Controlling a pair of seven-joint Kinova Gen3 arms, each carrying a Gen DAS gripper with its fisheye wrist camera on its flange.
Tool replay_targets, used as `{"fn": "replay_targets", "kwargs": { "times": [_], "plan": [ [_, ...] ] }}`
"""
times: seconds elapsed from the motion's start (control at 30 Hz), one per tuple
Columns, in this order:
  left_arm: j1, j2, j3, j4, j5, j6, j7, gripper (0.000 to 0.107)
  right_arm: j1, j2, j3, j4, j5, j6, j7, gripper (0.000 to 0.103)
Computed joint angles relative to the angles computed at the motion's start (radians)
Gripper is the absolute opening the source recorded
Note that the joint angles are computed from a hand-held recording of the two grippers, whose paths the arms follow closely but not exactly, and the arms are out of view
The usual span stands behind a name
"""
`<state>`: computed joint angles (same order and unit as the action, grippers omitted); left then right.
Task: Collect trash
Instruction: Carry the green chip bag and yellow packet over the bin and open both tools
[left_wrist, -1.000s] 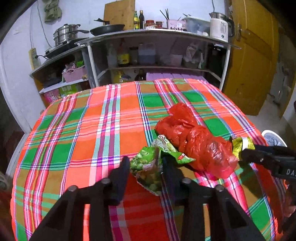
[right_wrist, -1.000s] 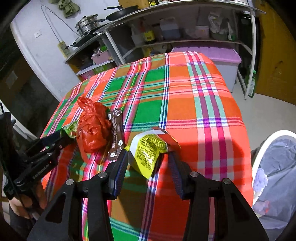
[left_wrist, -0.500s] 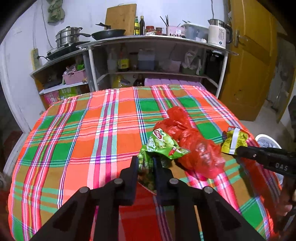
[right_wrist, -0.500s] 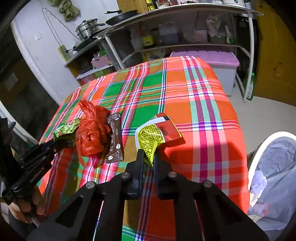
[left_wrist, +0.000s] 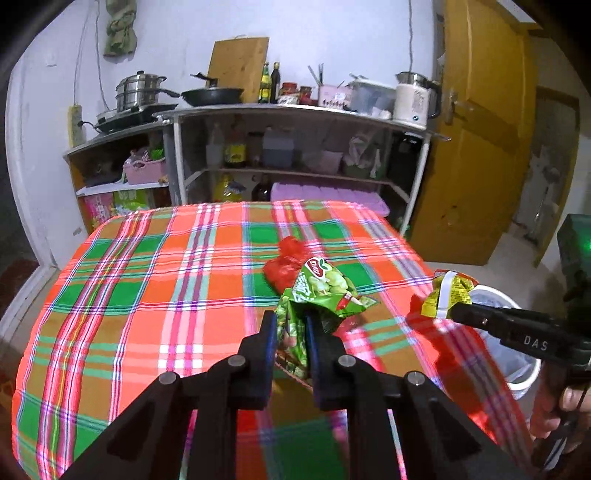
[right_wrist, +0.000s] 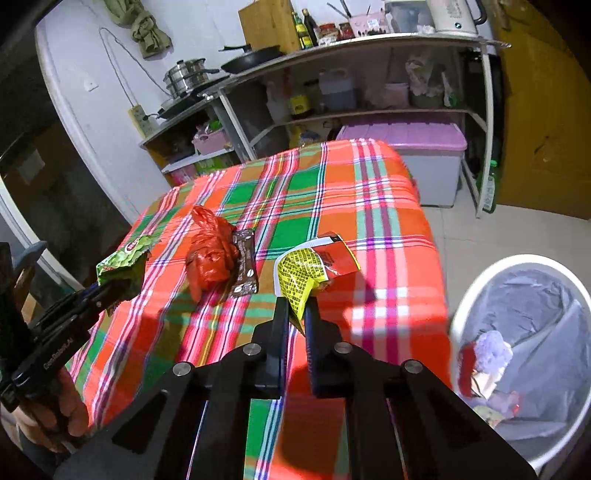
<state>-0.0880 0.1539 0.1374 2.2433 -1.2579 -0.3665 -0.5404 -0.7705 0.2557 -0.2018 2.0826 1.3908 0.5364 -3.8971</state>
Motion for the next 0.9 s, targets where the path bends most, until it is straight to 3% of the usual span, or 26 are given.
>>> {"fn": "replay_targets", "kwargs": {
  "times": [0.43, 0.9],
  "plan": [
    [0.127, -0.177, -0.061, 0.117, -0.075, -0.075, 0.137, 0.016, -0.102, -0.164, -0.127, 0.121, -0.081, 0.243, -0.088, 0.009],
    [0.306, -0.226, -0.064, 0.134, -0.050, -0.021, 0.168, 0.016, -0.150, -0.266, -0.231, 0.206, -0.198, 0.409, -0.166, 0.009]
  ]
}}
